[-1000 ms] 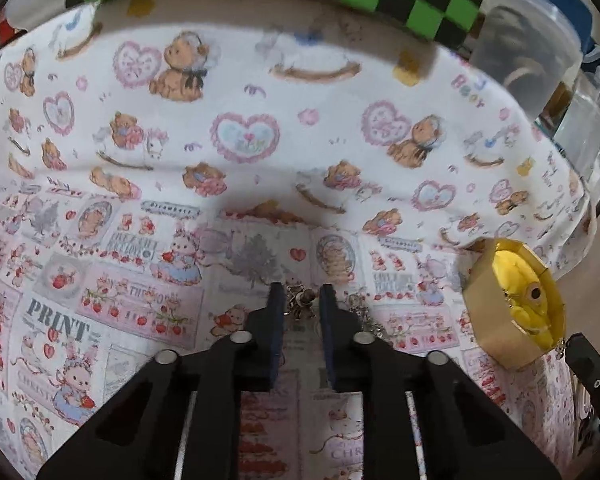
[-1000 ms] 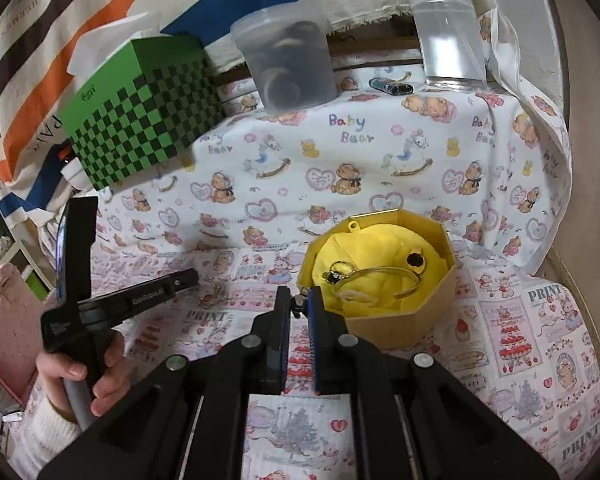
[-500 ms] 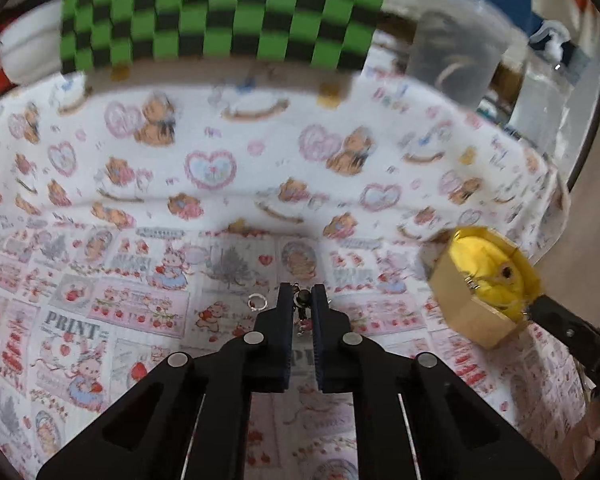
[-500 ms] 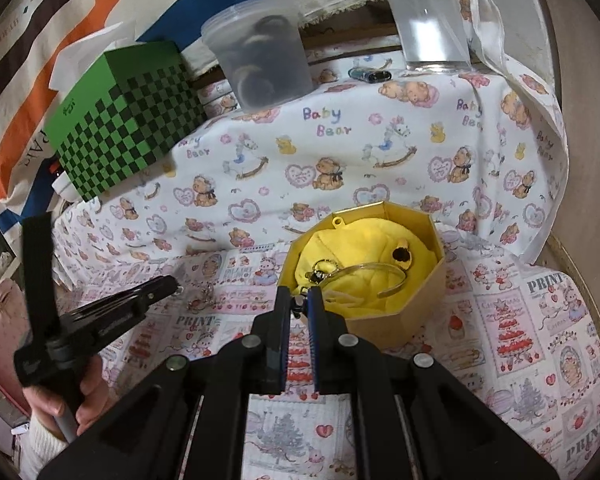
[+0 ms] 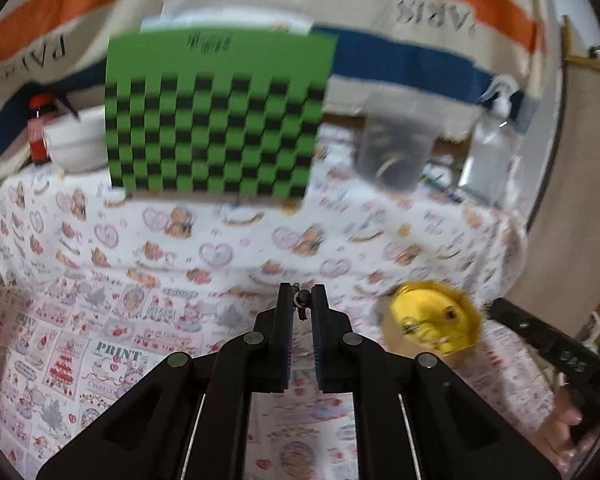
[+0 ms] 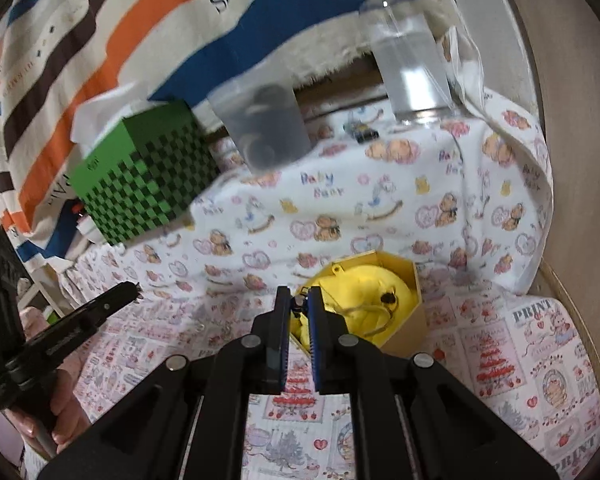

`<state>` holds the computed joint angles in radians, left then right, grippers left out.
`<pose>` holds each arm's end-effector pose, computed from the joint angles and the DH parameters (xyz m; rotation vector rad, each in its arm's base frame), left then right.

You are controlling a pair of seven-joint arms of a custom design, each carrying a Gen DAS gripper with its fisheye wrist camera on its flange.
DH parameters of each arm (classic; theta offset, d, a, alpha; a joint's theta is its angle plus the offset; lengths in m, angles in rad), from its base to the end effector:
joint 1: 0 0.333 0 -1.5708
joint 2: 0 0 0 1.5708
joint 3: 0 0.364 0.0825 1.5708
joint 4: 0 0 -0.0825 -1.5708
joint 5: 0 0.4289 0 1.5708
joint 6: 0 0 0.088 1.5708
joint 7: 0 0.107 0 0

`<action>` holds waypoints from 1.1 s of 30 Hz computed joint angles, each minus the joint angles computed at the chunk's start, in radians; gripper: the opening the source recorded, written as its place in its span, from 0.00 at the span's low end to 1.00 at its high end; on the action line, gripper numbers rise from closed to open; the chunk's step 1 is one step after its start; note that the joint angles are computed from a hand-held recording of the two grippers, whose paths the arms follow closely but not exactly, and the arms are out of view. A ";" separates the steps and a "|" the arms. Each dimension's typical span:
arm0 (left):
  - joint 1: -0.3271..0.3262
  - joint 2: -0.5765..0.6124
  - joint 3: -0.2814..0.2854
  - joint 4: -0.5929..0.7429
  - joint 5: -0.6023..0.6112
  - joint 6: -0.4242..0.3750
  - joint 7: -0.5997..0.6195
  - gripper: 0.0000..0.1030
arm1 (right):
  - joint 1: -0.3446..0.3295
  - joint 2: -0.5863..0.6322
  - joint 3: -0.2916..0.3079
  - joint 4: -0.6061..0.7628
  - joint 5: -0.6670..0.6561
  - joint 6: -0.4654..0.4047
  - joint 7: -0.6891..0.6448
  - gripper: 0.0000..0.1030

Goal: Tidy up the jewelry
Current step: 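Carry both items over the gold box and open both grippers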

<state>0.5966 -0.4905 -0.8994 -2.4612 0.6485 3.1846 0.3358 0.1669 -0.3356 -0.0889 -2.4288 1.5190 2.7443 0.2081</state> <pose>0.4501 -0.2462 0.5132 -1.6920 1.5078 -1.0436 0.4891 -0.0039 0.4951 -1.5688 1.3623 -0.3739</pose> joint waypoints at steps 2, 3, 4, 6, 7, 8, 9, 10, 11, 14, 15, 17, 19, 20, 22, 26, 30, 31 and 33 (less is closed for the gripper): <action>-0.004 -0.036 -0.003 -0.006 0.001 0.022 -0.001 0.07 | -0.004 -0.005 -0.007 0.002 0.011 -0.009 0.001 0.07; -0.010 -0.045 -0.002 -0.008 -0.002 0.031 0.007 0.07 | -0.006 -0.006 -0.006 0.004 0.020 0.002 0.003 0.07; -0.024 -0.045 0.004 -0.009 -0.005 0.036 0.023 0.07 | -0.009 -0.011 -0.004 0.004 0.034 0.019 0.001 0.07; -0.071 -0.011 0.028 0.001 -0.005 0.030 0.072 0.07 | -0.015 -0.026 -0.012 0.007 0.105 0.033 -0.053 0.07; -0.100 0.016 0.038 0.015 -0.004 0.003 0.098 0.07 | -0.024 -0.032 -0.022 0.009 0.129 0.017 -0.064 0.07; -0.125 0.038 0.042 0.030 -0.003 -0.037 0.111 0.07 | -0.034 -0.032 -0.030 0.013 0.133 -0.004 -0.050 0.08; -0.136 0.053 0.043 0.038 0.007 -0.045 0.106 0.07 | -0.044 -0.029 -0.037 0.017 0.130 -0.025 -0.029 0.08; -0.146 0.079 0.048 0.046 0.022 -0.027 0.105 0.07 | -0.052 -0.021 -0.042 0.022 0.122 -0.045 -0.004 0.08; -0.159 0.107 0.053 0.061 0.034 -0.030 0.110 0.07 | -0.060 -0.007 -0.046 0.030 0.109 -0.063 0.026 0.08; -0.171 0.177 0.035 0.126 0.064 -0.103 0.095 0.07 | -0.070 0.033 -0.010 0.054 0.142 0.016 -0.009 0.08; -0.213 0.227 0.066 0.153 0.057 -0.111 0.122 0.07 | -0.072 0.054 0.000 0.065 0.136 0.037 -0.011 0.08; -0.242 0.296 0.079 0.204 0.074 -0.128 0.126 0.08 | -0.078 0.086 -0.017 0.078 0.086 -0.027 0.051 0.08; -0.212 0.351 0.043 0.256 0.161 -0.143 0.054 0.07 | -0.089 0.113 -0.036 0.093 0.054 -0.108 0.091 0.08; -0.202 0.387 0.028 0.284 0.211 -0.150 0.014 0.07 | -0.094 0.125 -0.039 0.100 0.056 -0.129 0.094 0.08; -0.215 0.464 0.029 0.327 0.263 -0.162 -0.024 0.07 | -0.106 0.143 -0.045 0.111 0.051 -0.178 0.113 0.08; -0.251 0.598 0.042 0.366 0.150 -0.171 0.093 0.07 | -0.140 0.196 -0.056 0.144 -0.001 -0.306 0.208 0.08; -0.294 0.665 0.067 0.386 0.082 -0.222 0.158 0.07 | -0.156 0.221 -0.037 0.160 -0.033 -0.305 0.233 0.08; -0.300 0.668 0.074 0.381 0.066 -0.211 0.172 0.07 | -0.159 0.226 -0.034 0.163 -0.036 -0.307 0.237 0.08; -0.295 0.669 0.067 0.372 0.006 -0.201 0.235 0.08 | -0.165 0.234 -0.033 0.169 -0.041 -0.323 0.249 0.08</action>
<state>0.3015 0.1781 -0.8329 -2.0893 0.6549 2.9836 0.5706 0.0022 -0.1016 -0.1218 -2.2599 1.4776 2.4209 0.4569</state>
